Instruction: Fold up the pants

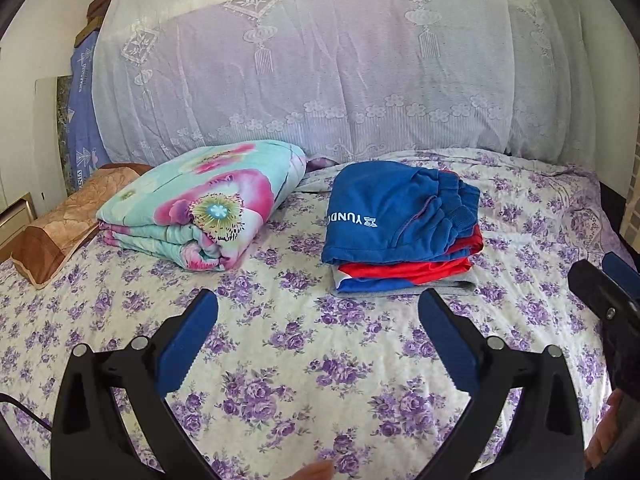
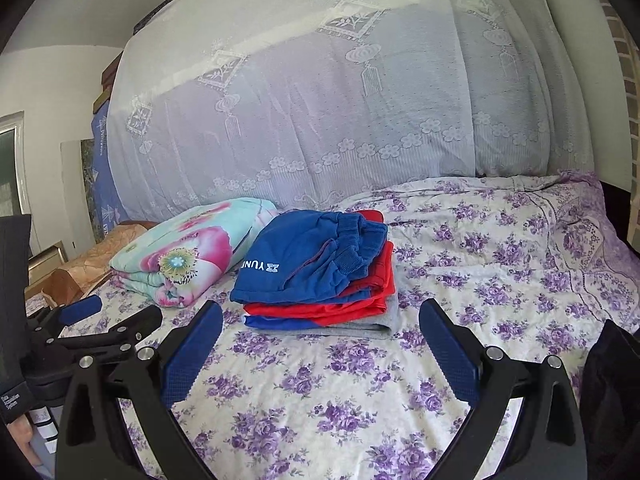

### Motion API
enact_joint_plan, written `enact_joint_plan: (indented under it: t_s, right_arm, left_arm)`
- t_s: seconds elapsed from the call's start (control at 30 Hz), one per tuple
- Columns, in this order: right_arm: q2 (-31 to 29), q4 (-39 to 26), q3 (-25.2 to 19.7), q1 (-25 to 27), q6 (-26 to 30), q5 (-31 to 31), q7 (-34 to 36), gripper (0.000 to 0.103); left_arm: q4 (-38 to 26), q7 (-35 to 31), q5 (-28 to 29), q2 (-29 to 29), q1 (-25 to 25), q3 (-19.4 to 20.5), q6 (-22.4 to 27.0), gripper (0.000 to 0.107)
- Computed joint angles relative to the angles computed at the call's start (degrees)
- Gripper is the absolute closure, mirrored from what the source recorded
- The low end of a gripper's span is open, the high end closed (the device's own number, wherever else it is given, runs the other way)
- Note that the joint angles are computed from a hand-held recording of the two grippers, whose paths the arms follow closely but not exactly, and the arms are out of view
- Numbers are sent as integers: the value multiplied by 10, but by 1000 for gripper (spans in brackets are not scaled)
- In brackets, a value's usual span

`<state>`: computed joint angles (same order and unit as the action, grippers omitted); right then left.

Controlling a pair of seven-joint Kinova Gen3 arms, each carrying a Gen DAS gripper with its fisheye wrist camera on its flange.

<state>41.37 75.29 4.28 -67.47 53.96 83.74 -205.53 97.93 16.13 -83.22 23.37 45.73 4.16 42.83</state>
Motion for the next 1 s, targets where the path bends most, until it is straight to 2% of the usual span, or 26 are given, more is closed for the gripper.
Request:
enact_joint_plan:
  t_s: [0.2,0.33,0.5,0.7,1.0]
  right_arm:
    - [13,-24,4,8,0,-30,45,4]
    - [23,-50,16,8,10,-53,73,4]
    - [29,-75,34,5,-1,-57,73,4]
    - [27,-53,40,-2,-21,-39,63,4]
    - [21,-47,33,-4,-3,-40,48,4]
  left_arm:
    - [-26,-30,2,17,0,-11,4,10]
    - [-27,-23,-10,13,-8,-15,-23,10]
    - [-29,-26,-2,13,-14,-16,-30,10]
    - [-23,-24,-5,12,-8,-17,-29,10]
    - [-13,-19,-13,3,-7,-12,-32,10]
